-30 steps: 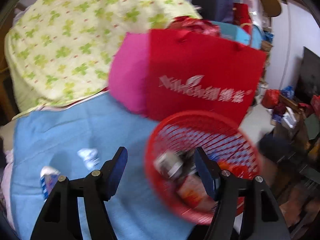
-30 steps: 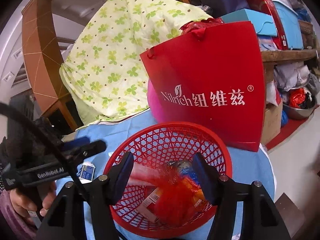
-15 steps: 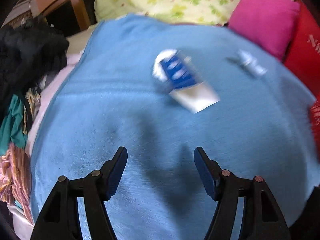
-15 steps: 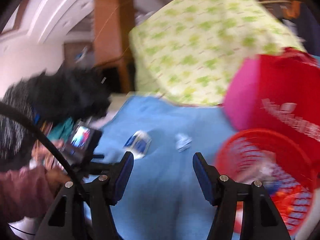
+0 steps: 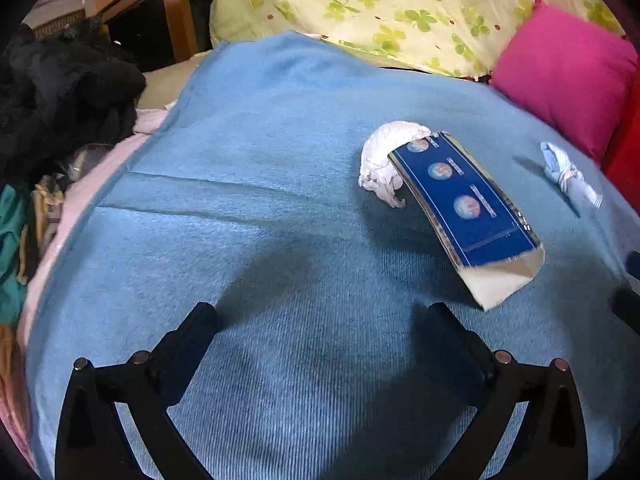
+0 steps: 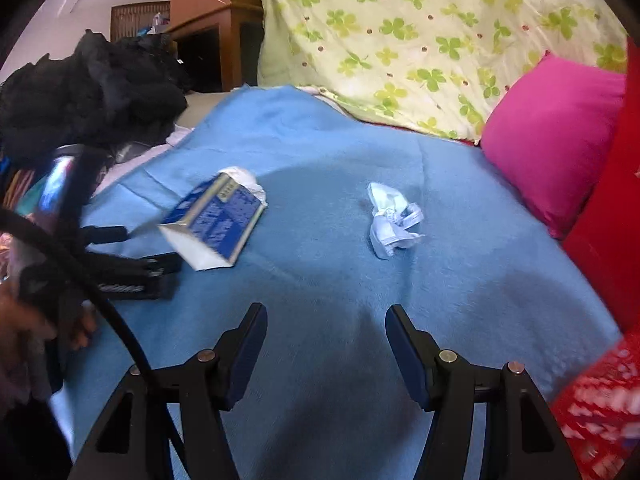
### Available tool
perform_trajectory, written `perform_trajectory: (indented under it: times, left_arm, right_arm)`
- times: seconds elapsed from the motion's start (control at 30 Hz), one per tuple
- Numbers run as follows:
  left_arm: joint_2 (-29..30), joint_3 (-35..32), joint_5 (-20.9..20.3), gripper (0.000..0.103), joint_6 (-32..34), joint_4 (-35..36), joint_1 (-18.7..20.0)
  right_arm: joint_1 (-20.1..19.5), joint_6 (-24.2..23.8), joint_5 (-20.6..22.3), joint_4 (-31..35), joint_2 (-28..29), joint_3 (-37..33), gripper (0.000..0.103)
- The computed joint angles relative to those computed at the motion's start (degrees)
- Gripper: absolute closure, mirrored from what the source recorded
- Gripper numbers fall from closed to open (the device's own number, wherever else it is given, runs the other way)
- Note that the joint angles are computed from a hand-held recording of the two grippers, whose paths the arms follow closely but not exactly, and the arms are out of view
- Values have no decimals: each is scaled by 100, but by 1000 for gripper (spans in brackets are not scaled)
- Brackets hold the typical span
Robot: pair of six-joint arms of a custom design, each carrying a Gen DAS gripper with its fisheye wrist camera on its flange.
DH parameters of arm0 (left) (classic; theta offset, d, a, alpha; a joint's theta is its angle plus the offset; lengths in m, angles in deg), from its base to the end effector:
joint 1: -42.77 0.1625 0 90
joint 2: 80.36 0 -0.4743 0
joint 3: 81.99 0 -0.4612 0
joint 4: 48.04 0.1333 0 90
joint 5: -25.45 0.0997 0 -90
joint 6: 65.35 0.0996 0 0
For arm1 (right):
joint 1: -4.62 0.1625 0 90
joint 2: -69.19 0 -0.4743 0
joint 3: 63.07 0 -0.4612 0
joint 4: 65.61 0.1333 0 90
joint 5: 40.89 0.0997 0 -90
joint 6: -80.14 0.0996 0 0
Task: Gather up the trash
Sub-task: 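Move both open tools back over the blue box and white tissue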
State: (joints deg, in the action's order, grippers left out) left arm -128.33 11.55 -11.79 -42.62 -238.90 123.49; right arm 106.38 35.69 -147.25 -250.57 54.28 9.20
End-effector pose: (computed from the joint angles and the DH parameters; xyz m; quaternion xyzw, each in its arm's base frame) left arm 0.0894 -0.7712 0.2331 0.0206 0.8197 -0.3667 0.4396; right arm 0.2751 -0.8052 -0.1187 0.4010 -0.8481 0.2682 0.2190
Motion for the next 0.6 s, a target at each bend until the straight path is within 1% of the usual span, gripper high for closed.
perform_trajectory:
  times: [0.03,0.1,0.13,0.2,0.23,0.3,0.5,0.6]
  left_arm:
    - [7,48,60,0,115,-116,-31]
    - [50,92,15,0,292,-437,-24]
    - [45,95,-34,0,262,-429,-4]
    - [-91,155,-292,0,-84,-128,60]
    - [-114,174,-340,0,-123,-114,67]
    - [-78,145,-269,0,-52,-152,54]
    - [-72,160,-252,0,-35,-184,43]
    - [-79,166,-258,0,-47,-178,42]
  right_arm:
    - [-16,65,-26,95,70,-119,38]
    - [-54,247,-161,300,233,-388,38]
    - [-89,398,-165,451,271,-486,38]
    - [-142,509,45,462,209,-425,36]
    - [-164,526,122,490,188,-402,35]
    - [-185,485,250,612,165,-393,26]
    - [-206,482,335,668,173,-433,25]
    - [-196,436,311,706,212,-487,22]
